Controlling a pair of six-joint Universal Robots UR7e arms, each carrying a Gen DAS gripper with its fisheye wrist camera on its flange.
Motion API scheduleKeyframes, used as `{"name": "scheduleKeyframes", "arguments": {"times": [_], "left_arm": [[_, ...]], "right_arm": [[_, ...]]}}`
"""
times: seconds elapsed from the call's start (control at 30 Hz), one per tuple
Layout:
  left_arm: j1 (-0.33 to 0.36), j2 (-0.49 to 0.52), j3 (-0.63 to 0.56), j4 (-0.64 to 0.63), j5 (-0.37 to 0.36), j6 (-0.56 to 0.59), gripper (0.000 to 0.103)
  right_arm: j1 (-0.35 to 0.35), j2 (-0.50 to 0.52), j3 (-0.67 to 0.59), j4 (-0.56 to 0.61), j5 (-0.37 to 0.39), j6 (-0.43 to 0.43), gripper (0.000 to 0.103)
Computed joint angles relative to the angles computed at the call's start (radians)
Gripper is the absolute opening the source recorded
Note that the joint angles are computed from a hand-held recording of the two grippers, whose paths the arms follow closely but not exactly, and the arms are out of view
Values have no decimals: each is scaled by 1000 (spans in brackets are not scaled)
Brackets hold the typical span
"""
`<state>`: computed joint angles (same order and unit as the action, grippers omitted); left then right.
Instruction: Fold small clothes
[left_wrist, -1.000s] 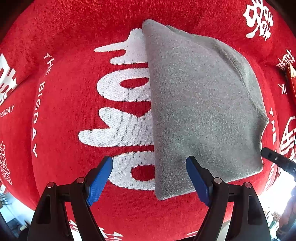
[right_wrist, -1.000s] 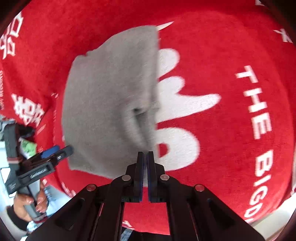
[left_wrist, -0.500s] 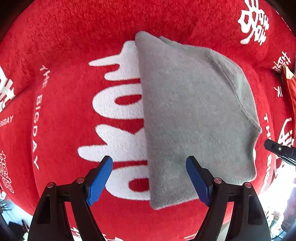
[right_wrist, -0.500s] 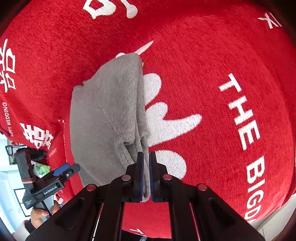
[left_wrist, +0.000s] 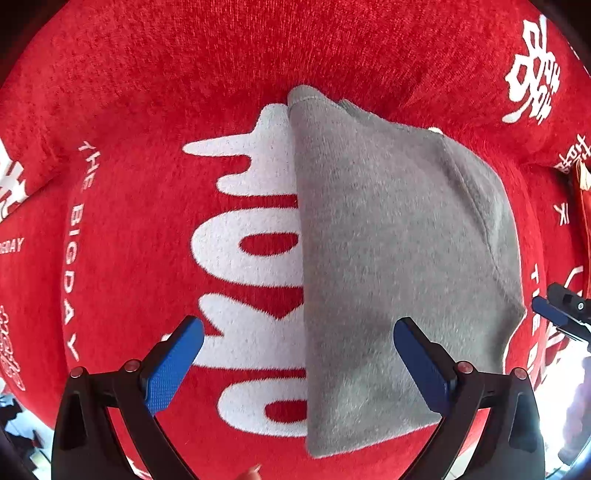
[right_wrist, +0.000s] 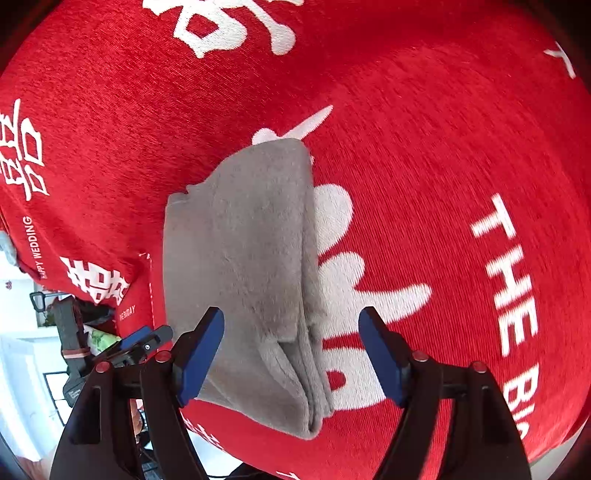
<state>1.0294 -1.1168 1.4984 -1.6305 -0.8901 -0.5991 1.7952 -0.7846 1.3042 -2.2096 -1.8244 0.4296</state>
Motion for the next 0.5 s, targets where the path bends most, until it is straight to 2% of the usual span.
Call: {"name": "scheduleKeyframes", "arguments": {"times": [0.17, 0.4, 0.5], "left_arm": [[11, 23, -20, 0, 19, 12, 103], [48, 48, -50, -85, -47, 105, 103], [77, 61, -73, -155, -117, 162, 103]], "right_arm": [[-19, 30, -50, 37, 36, -10, 79], [-45, 57, -80, 60, 98, -16, 79], [-57, 70, -93, 67, 127, -23, 79]]}}
